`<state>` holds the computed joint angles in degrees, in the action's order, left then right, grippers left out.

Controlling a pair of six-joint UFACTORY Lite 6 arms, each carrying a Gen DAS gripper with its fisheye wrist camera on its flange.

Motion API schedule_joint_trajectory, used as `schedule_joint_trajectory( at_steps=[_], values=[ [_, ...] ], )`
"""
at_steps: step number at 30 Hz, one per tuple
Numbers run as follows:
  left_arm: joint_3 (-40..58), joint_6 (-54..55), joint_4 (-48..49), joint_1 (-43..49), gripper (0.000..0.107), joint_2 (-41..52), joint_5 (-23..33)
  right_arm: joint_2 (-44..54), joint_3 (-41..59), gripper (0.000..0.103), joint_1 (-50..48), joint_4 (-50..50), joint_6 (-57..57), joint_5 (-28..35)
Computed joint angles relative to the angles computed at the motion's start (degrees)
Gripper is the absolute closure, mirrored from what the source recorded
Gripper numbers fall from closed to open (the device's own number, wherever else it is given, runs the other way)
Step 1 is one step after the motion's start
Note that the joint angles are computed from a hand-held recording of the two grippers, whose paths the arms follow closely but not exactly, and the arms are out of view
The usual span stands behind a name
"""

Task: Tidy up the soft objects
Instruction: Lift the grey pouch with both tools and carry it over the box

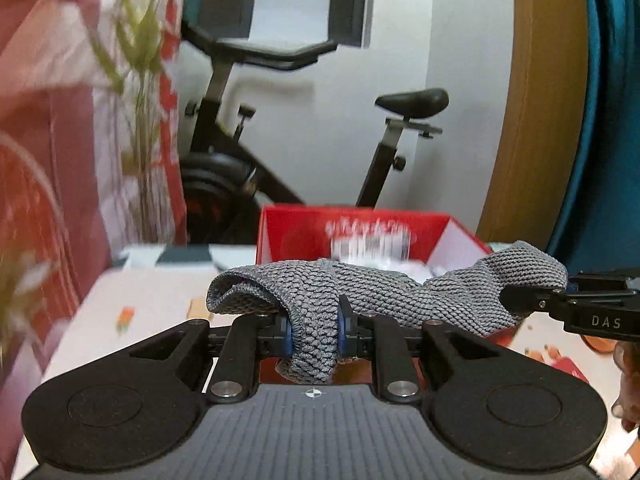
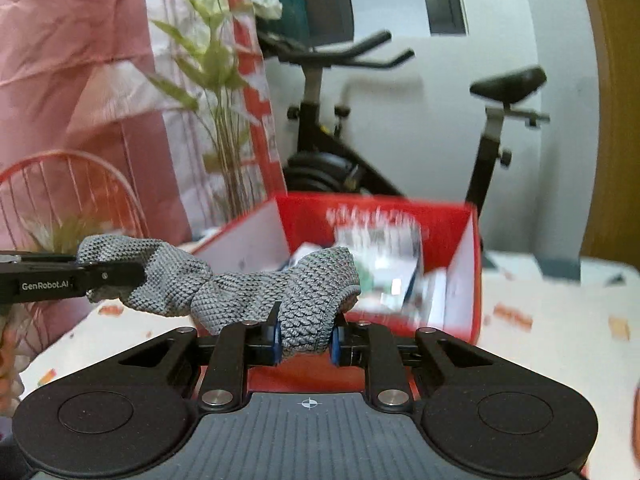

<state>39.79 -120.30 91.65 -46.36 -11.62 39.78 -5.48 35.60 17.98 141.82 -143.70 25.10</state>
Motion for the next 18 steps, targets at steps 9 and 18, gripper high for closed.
schedule_joint_trajectory(
  at_steps=[9, 18],
  values=[
    [15.8, 1.9, 6.8, 15.5, 0.086, 16.6, -19.8, 15.3, 22.2, 0.084, -1.9, -16.8, 15.9, -10.1],
    [18.4, 1.4, 9.8, 20.2, 0.064, 22.1, -25.7, 25.4, 29.7, 0.084, -3.9, -37.0, 35.8, -12.6]
  ],
)
